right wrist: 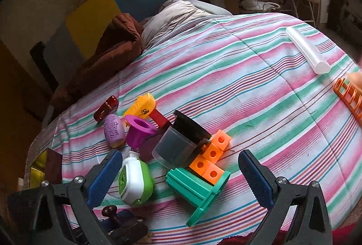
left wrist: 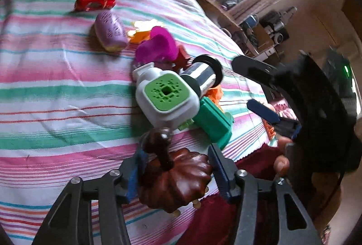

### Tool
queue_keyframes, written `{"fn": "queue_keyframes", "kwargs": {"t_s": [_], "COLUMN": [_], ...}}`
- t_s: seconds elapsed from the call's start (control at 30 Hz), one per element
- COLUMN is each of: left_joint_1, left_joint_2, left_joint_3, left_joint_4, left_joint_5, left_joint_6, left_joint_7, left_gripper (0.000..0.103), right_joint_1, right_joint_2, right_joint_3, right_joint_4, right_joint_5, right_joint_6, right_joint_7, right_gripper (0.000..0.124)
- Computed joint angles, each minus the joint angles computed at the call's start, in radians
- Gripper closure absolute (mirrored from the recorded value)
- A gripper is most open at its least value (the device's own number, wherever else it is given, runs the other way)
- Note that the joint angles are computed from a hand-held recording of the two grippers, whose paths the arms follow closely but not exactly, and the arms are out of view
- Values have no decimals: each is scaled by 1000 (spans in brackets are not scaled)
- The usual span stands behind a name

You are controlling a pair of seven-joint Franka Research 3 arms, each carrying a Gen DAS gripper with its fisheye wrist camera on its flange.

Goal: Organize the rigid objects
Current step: 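Grasp the brown flower-shaped knob toy with the left tool, then grasp the white-green plug toy with the right tool while the left tool lifts the brown toy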

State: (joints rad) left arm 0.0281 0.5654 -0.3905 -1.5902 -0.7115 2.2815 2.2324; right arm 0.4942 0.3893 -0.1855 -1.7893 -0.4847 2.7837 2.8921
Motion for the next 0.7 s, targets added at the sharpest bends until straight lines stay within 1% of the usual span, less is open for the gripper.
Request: {"fn": "queue_keyframes", "kwargs": {"t_s": [0.03,0.2,0.33,0.43,0.5,0.53,0.67,0.7], "left_joint_1": [6,6,2,5,5,8,22,30], "left_joint_2": [-15,-98,-125,-150,-153,-155,-159,-156], "left_joint_3": [-8,-9,11,21,27,25,1,-6], "left_joint_4": [-20,-131,-157,-196,-206,-215,-268,-272], "left_joint_5": [-8,-25,-39,-45,-38,-35,-3,14], "left_joint_6": [15,119,161,250,339,385,566,581], "left_joint_7": [33,155,161,195,228,246,299,295], "left_gripper": [57,57,58,58,58,57,57,57], "right_joint_1": [-2,-4,-5,-13,-10,-8,14,14], "right_joint_2": [1,5,8,16,24,31,66,72], "right_joint_3": [2,7,9,24,30,35,40,46], "right_joint_4": [1,3,-5,-6,2,14,87,98], "right_joint_5": [2,14,31,70,100,114,133,138], "right_joint_6": [1,19,67,121,130,117,-12,-32], "right_joint_7": [-5,-31,-60,-124,-181,-216,-320,-341], "right_gripper": [21,21,21,21,21,21,21,23]}}
